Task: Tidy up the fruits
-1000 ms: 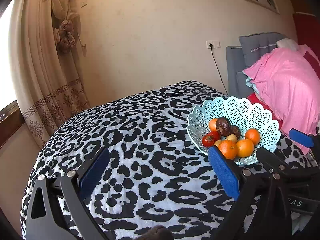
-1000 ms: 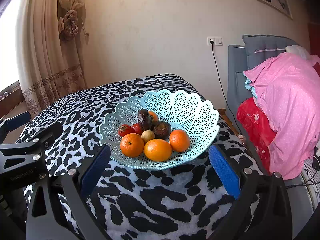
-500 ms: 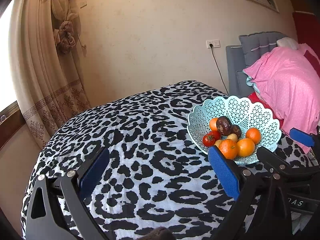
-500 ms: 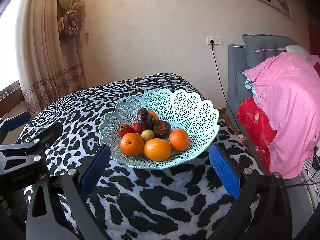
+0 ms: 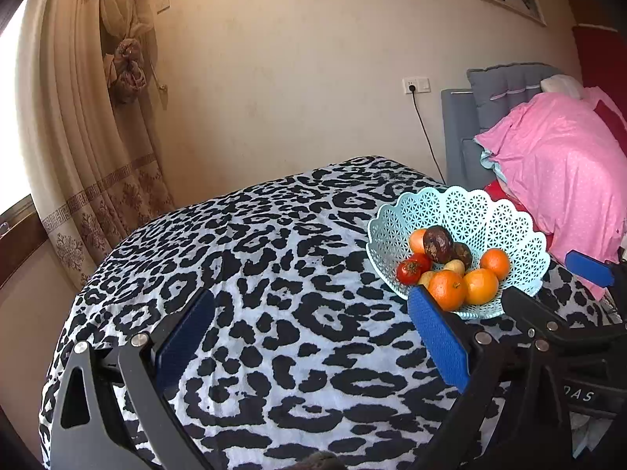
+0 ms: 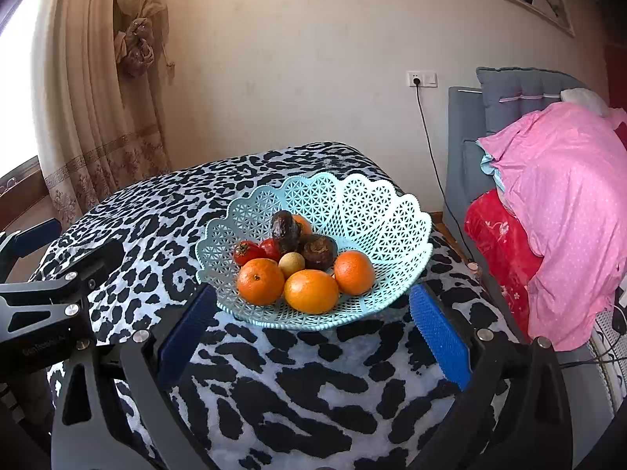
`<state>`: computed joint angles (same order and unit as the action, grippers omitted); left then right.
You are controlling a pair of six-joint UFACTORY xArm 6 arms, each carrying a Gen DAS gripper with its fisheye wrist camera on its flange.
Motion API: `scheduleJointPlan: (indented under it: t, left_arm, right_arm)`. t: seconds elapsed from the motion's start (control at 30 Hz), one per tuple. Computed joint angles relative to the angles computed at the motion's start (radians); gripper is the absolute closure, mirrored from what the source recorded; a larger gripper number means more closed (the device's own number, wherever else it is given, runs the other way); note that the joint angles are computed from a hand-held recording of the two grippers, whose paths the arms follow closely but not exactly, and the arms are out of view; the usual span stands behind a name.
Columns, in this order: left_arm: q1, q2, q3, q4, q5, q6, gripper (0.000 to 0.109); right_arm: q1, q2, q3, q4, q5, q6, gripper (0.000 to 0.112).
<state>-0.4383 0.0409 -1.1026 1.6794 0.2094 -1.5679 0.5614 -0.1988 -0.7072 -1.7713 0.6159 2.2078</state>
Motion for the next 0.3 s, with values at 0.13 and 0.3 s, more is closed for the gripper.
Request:
scheduleJointPlan:
  t: [0.13,0.3]
  left_arm:
    - [0.027,-0.014,0.036,-0.078,-0.024,0.069,0.011]
    - [0.095,-0.031,0.118,-0.326,-0.051,0.270,0.011]
  right_arm:
    - [0.016,0.009,-0.007,0.008,-0.005,-0.004,0.012]
    - [0.049,0.031,-0.030,0.049,-0.015,-0.040,0.012]
